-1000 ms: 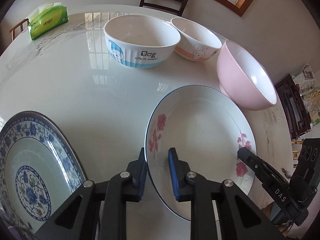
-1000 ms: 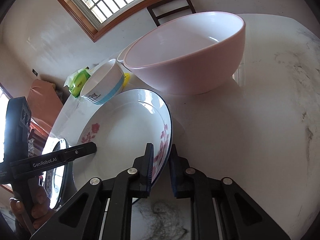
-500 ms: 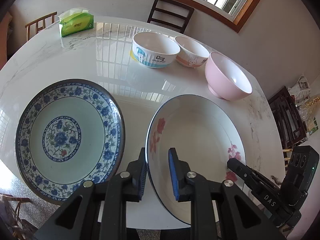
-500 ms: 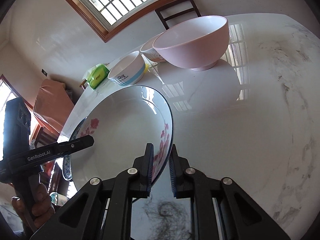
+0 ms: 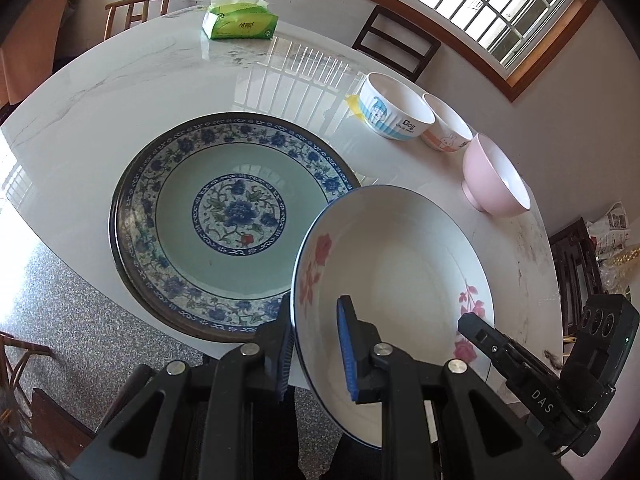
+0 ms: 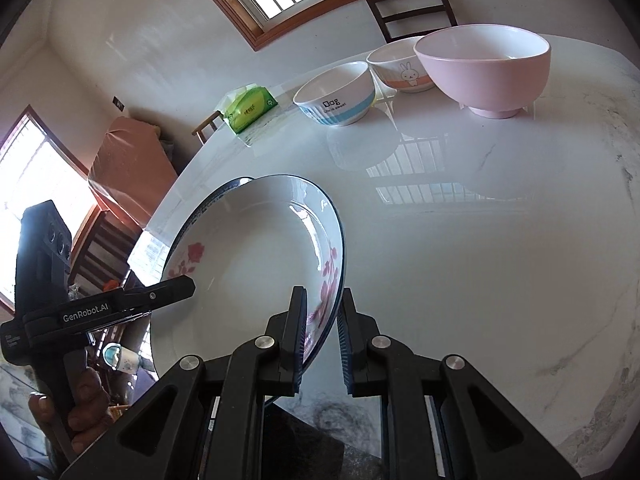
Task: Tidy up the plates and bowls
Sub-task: 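Lift the pink-flowered plate with both grippers and carry it over the stack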
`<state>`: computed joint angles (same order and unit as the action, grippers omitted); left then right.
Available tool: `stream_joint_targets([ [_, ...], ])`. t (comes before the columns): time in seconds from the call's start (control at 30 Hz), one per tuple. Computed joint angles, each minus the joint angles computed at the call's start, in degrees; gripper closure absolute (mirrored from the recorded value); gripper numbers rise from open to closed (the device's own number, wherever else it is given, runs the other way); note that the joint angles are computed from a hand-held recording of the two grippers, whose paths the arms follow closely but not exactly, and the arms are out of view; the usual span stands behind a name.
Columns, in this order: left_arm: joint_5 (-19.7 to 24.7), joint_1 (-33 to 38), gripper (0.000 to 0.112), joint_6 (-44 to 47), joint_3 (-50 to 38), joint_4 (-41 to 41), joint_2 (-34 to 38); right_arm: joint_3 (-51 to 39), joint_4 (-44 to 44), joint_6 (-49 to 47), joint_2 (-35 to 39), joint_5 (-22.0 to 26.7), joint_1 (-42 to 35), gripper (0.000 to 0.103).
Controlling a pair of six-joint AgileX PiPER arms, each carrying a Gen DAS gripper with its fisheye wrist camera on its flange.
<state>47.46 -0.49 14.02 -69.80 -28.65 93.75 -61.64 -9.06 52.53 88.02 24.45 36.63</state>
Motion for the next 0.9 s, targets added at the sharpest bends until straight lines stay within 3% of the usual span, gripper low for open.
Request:
stream_joint_targets([
  [0.4, 0.9, 7.92, 0.091, 4.02, -1.61, -2.73, 1.28, -15.16, 1.46, -5.67, 11.14, 6.06, 2.97, 0.088],
  [0.9, 0.84, 11.3, 0.091, 3.84, -7.62, -1.81, 8.05, -33.18, 2.72, -11.79, 23.36, 14.64, 3.39, 0.088],
])
